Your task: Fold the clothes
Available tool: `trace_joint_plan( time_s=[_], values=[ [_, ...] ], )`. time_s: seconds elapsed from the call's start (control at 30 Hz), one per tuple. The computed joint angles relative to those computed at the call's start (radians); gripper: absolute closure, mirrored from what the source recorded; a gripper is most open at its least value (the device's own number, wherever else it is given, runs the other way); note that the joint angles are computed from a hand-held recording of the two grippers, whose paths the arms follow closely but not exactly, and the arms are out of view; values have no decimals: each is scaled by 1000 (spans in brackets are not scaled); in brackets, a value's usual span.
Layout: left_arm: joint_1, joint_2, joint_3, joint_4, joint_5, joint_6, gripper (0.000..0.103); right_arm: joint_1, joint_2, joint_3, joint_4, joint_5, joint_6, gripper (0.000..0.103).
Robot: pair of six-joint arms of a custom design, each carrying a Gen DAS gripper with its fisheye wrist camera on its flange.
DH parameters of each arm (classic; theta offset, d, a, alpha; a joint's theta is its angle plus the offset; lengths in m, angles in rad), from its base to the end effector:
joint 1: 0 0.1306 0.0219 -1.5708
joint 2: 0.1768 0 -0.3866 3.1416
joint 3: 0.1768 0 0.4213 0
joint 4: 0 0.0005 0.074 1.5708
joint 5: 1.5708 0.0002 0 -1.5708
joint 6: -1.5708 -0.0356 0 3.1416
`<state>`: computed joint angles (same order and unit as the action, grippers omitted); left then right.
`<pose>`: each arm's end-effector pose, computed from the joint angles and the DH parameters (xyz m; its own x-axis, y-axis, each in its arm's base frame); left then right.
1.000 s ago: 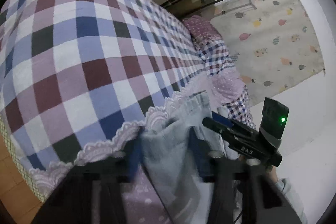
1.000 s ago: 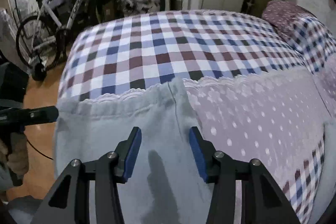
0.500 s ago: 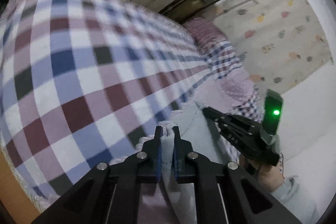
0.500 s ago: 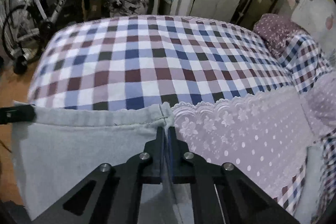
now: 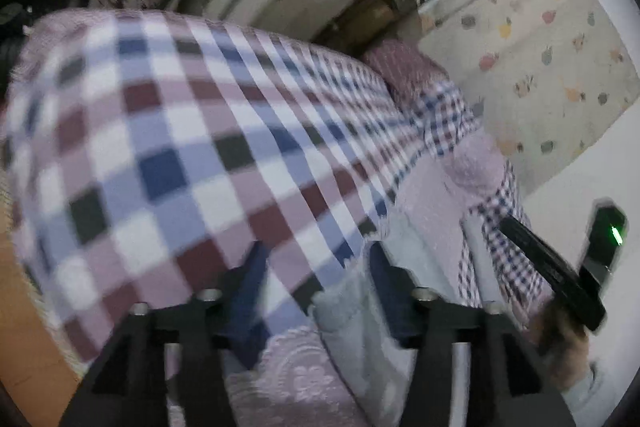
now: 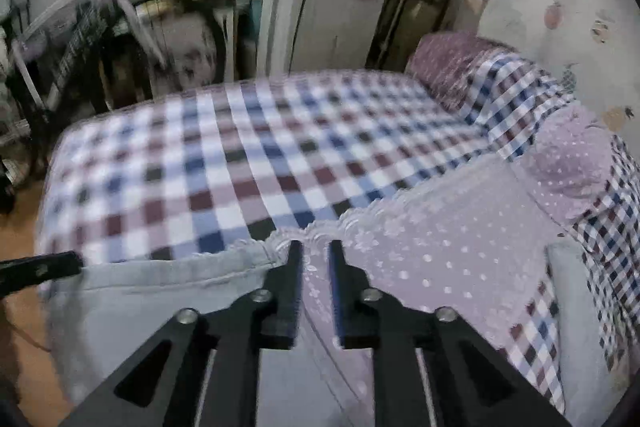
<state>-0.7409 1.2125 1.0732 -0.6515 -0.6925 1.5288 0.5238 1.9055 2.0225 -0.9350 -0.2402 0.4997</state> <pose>0.3400 -0.2809 0.3801 -0.2100 -0.8500 -0.4830 -0.5162 0.5160 -0.6836 0.6053 0.3588 0.4375 -0.2544 -0.6844 -0.6833 -0.8528 0.4919 -0.1752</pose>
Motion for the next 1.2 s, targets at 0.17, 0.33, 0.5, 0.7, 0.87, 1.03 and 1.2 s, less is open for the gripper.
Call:
trace_joint_plan(
  time_s=[0.17, 0.33, 0.5, 0.7, 0.87, 1.03, 1.2],
  values=[
    [-57, -56, 4, -51, -96, 29, 19, -132, -202, -149, 14, -237, -33, 55],
    [-141, -50, 99, -115, -226, -9, 16, -290, -388, -267, -28, -350, -5, 51],
    [-205, -4, 223, -57, -320, -125, 11, -496, -576, -371, -101, -451, 60, 50],
    [-241, 110, 416, 61, -299, -323, 1, -805, -614, -334, -164, -633, 127, 45],
    [-248, 248, 628, 56, -274, -440, 1, -1044, -582, -303, -52, -814, -15, 23],
    [-236, 449, 930, -47, -192, -513, 1, -1173, -510, -253, 29, -894, -165, 21],
    [-214, 715, 1340, -227, -88, -578, 1, -1188, -438, -225, 54, -885, -216, 19]
  ],
)
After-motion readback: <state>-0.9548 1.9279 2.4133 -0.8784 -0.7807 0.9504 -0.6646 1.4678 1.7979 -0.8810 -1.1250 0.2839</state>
